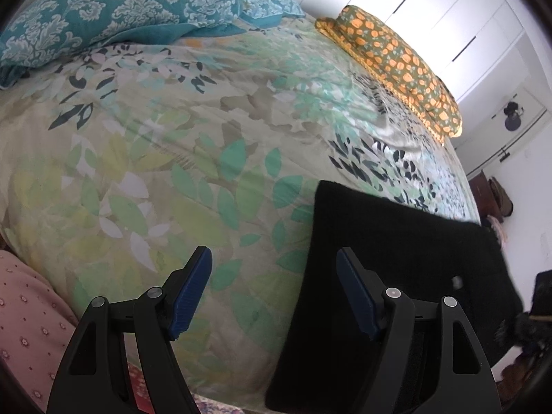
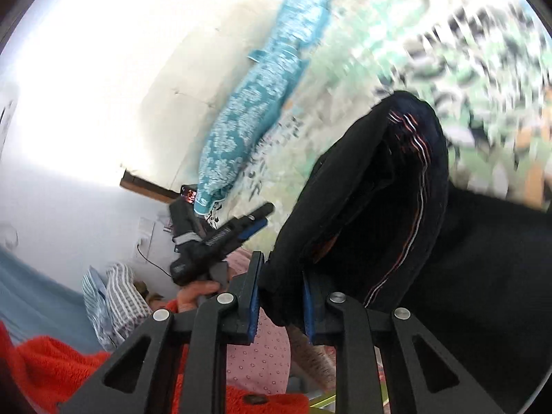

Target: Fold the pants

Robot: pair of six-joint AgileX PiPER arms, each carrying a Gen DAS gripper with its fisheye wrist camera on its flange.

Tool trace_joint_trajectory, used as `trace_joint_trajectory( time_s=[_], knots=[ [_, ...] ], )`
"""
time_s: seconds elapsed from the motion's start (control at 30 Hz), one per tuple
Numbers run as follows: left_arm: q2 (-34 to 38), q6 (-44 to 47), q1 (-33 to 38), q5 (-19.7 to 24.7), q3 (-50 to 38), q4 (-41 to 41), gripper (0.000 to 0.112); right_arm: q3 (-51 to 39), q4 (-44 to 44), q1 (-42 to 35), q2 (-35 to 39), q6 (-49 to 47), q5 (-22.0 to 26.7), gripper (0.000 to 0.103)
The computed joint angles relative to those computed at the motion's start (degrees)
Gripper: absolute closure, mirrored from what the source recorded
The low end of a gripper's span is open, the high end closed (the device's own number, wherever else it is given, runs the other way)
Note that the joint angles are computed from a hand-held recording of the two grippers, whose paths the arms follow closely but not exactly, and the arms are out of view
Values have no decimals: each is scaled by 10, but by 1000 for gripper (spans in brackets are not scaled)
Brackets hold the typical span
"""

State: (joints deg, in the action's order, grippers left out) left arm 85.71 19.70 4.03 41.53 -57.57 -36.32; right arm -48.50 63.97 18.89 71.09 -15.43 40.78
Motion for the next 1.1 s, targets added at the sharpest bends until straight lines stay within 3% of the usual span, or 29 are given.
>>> trace_joint_trajectory(
  time_s=[0.27,0.53,0.67,0.73,0.8,0.83,0.97,1.1],
  knots=[
    [1,12,-8,9,-2,-11,36,10,-218,-75,-134,151,97,83],
    [-15,7,-49,3,4,22,36,87,-216,-276,-231,84,220,83],
    [-25,1,-80,-5,9,46,36,169,-217,-295,-260,81,201,83],
    [-25,3,-100,-6,9,55,35,232,-232,-283,-234,96,160,83],
    [-25,-4,-128,-8,7,77,35,291,-199,-292,-219,68,125,81],
    [-28,-10,-144,-11,7,91,35,302,-182,-318,-235,54,131,80],
    [-50,3,-194,-20,19,112,35,253,-231,-349,-254,87,184,52],
    [-37,-2,-251,-29,12,126,35,131,-407,-231,-250,229,147,52]
  ],
)
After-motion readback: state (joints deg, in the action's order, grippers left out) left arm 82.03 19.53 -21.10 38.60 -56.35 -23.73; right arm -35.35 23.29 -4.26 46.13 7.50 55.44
